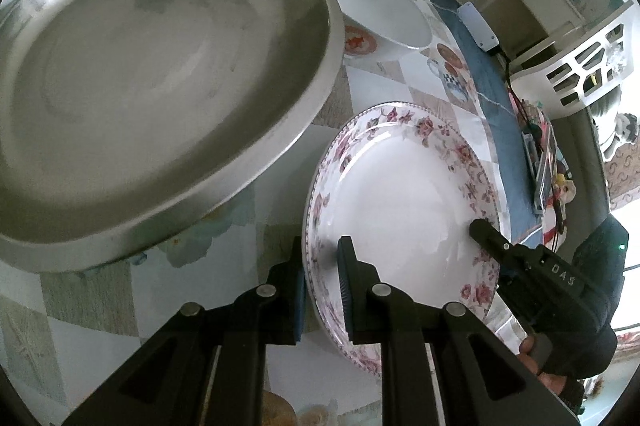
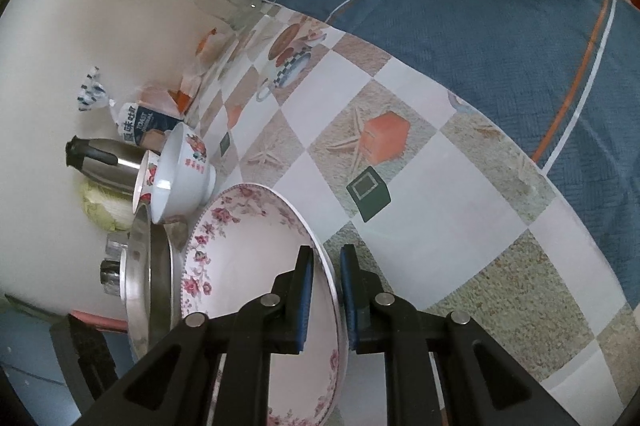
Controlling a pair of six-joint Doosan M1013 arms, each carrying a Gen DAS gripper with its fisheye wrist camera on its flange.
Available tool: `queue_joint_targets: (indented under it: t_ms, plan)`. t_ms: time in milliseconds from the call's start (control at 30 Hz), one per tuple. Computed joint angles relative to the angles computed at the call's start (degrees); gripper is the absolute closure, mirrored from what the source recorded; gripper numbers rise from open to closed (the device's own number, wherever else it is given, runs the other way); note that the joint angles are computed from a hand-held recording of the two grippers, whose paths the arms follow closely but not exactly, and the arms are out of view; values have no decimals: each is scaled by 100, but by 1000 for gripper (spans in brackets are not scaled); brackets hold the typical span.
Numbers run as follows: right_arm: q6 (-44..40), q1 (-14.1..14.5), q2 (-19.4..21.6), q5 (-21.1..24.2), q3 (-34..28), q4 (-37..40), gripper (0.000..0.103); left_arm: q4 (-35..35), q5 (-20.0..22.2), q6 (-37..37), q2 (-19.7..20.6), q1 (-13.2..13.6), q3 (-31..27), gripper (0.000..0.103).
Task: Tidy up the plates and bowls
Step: 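Lift the pink-rose plate rim with the right gripper while the left gripper grips its rim, then carry the pink-rose plate with both grippers over the steel tray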
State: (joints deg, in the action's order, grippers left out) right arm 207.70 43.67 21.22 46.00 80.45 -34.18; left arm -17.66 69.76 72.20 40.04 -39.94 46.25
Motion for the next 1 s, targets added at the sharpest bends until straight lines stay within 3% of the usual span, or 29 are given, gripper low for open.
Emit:
queue_joint_targets:
  t_ms: [300, 800, 1000]
  plan:
    - [-575, 15, 115, 417, -255, 152, 90, 159, -19, 121, -30, -27, 13, 87]
    - [-635, 103, 38, 571, -280, -76, 90, 232, -179, 703, -76, -68, -46, 87]
    - [-556, 234, 5, 845, -367, -487, 90, 69, -365, 1041, -168, -47, 23, 86]
